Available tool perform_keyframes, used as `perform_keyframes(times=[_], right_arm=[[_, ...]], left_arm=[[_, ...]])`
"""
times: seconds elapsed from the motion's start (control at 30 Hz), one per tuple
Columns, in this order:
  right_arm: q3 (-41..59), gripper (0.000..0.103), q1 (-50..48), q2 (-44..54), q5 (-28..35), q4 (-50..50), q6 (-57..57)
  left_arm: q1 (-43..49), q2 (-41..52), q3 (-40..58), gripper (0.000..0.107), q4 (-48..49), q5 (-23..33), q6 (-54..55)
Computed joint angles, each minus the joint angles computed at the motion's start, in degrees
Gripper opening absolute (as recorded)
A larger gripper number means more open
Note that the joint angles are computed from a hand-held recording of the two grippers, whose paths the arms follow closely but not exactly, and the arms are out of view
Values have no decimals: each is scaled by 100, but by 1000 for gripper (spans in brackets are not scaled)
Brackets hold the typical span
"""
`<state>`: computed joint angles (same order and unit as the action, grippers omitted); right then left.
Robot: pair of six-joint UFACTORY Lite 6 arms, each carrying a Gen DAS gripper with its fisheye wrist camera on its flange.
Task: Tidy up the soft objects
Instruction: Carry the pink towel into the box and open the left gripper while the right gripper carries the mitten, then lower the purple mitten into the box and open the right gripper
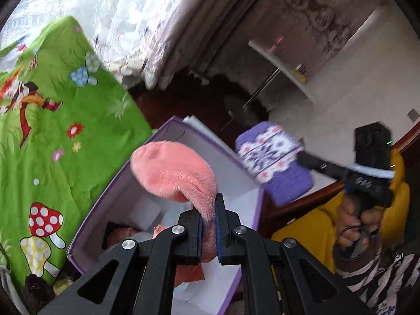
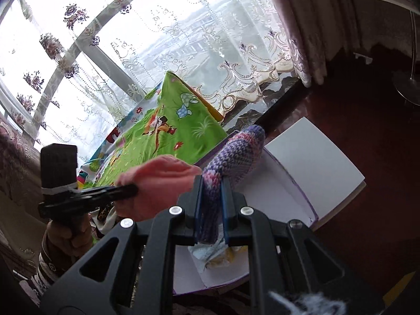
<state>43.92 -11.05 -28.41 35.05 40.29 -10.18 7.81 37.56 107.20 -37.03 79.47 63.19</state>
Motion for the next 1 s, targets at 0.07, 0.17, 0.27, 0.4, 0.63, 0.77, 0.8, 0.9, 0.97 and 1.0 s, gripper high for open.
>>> perform_keyframes(times=[0.07, 0.17, 0.27, 0.4, 0.63, 0.77, 0.8, 0.9, 0.97, 1.0], right_arm=[[-125, 16, -170, -25, 57, 183, -236], [-263, 16, -291, 13, 131, 461, -596], [-349, 16, -169, 100, 158, 673, -854], [-500, 16, 127, 232, 321, 1166, -1362], [-733, 16, 1042, 642, 304, 2040, -1923], [-830, 16, 1480, 979, 273, 2546, -2289], [-853, 16, 1566, 1052, 247, 2732, -2422], [-815, 16, 1808, 1326, 241, 3372, -2917], [-787, 16, 1901, 1530, 316, 3833, -3335], [-740, 16, 1924, 1720, 397, 4078, -3595]], left_arm=[[-158, 346, -94, 8, 817, -537, -313], [-183, 847, -105, 8, 1803, -1355, -1037], [-112, 960, -249, 8, 2413, -1949, -1407], [-234, 513, -938, 10, 2959, -2844, -1572], [-192, 75, -1421, 55, 2911, -3324, -1433], [373, -314, -1459, 61, 1879, -3002, -700], [530, -379, -1413, 62, 1654, -2878, -577], [1153, -454, -1189, 62, 1039, -2288, -214], [1572, -505, -1028, 62, 745, -1919, -83], [1736, -566, -997, 62, 587, -1767, -43]])
